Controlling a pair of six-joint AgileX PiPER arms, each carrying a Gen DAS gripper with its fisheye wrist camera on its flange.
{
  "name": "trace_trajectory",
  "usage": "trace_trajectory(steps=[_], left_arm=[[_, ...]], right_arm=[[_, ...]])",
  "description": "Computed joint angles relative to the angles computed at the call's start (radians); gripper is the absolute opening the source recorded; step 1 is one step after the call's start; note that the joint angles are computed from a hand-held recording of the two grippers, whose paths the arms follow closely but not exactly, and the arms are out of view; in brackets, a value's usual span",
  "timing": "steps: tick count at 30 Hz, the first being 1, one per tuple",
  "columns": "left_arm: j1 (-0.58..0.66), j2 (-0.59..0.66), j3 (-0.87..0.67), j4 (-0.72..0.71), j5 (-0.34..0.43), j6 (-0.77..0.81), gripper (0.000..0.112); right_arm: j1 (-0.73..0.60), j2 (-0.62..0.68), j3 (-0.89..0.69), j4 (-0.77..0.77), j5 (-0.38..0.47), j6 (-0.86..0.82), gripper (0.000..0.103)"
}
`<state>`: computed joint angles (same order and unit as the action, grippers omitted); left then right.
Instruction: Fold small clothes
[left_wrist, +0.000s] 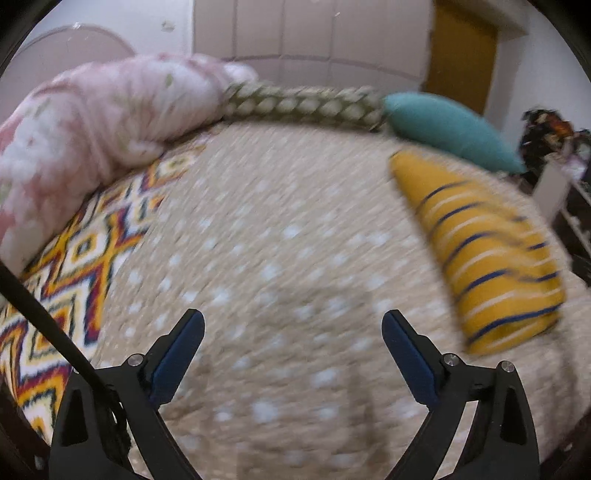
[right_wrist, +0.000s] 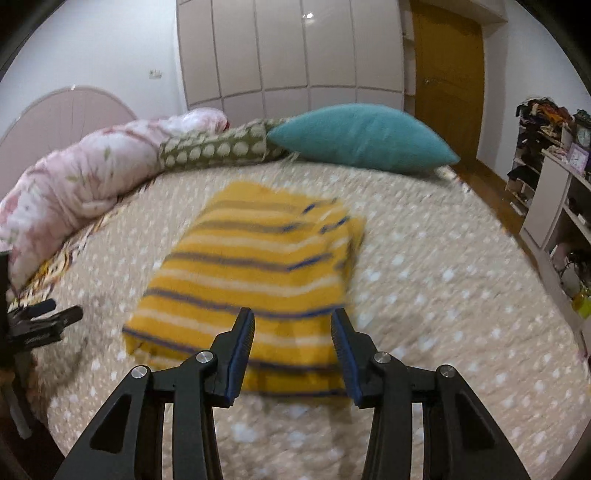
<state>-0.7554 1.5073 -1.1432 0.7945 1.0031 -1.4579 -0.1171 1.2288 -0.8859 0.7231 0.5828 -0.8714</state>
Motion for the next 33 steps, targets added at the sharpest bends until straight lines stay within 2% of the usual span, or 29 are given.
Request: trace_trajectory(steps=[3, 6, 9, 10, 11, 12, 14, 17, 20, 22, 23, 25, 29, 33], left_arm=[[0.015, 0.092, -0.16, -0.043, -0.044, 0.108, 0.096], [0.061, 0.221, -0.357, -0.174, -0.119, 0.285, 0.096], [0.065, 0.364, -0.541, -0.242, -0.104, 0.396, 0.096], [0.066, 0.417, -0.601, -0.27, -0.086, 0.437, 0.09], [0.075, 0.46, -0.647, -0.318, -0.069, 0.487, 0.077], [0.082, 0.491, -0.681, -0.361, -0.055, 0.522, 0.071], [0.104, 0.521, -0.668, -0.467, -0.1, 0.553, 0.068], [0.102, 0.503, -0.596, -0.455, -0.174, 0.499, 0.068], [0.099, 0.497, -0.595, -0.451, -0.165, 0.512, 0.068], [0.099, 0.479, -0.6, -0.484, -0.145, 0.556, 0.068], [0.097, 0.465, -0.596, -0.495, -0.143, 0.571, 0.068], [0.081, 0.402, -0.535, -0.487, -0.175, 0.568, 0.068], [0.064, 0.304, -0.427, -0.418, -0.224, 0.523, 0.077], [0.084, 0.239, -0.309, -0.432, -0.306, 0.475, 0.081]], right_arm=[[-0.039, 0.097, -0.148, 0.021, 0.06, 0.024, 0.047], [-0.027, 0.239, -0.32, 0.017, 0.123, 0.099, 0.047], [0.003, 0.413, -0.516, 0.01, 0.228, 0.18, 0.046], [0.014, 0.456, -0.561, -0.001, 0.251, 0.203, 0.045], [0.036, 0.519, -0.628, -0.04, 0.268, 0.253, 0.044], [0.064, 0.579, -0.69, -0.11, 0.266, 0.325, 0.044], [0.088, 0.67, -0.775, -0.184, 0.279, 0.401, 0.044], [0.079, 0.755, -0.852, -0.188, 0.289, 0.446, 0.047], [0.06, 0.799, -0.908, -0.157, 0.333, 0.467, 0.048], [0.059, 0.786, -0.907, -0.174, 0.329, 0.482, 0.048], [0.061, 0.743, -0.864, -0.214, 0.279, 0.509, 0.05], [0.026, 0.679, -0.794, -0.187, 0.244, 0.492, 0.052], [-0.134, 0.591, -0.64, 0.077, 0.376, 0.266, 0.055], [-0.274, 0.527, -0.446, 0.239, 0.498, 0.066, 0.06]])
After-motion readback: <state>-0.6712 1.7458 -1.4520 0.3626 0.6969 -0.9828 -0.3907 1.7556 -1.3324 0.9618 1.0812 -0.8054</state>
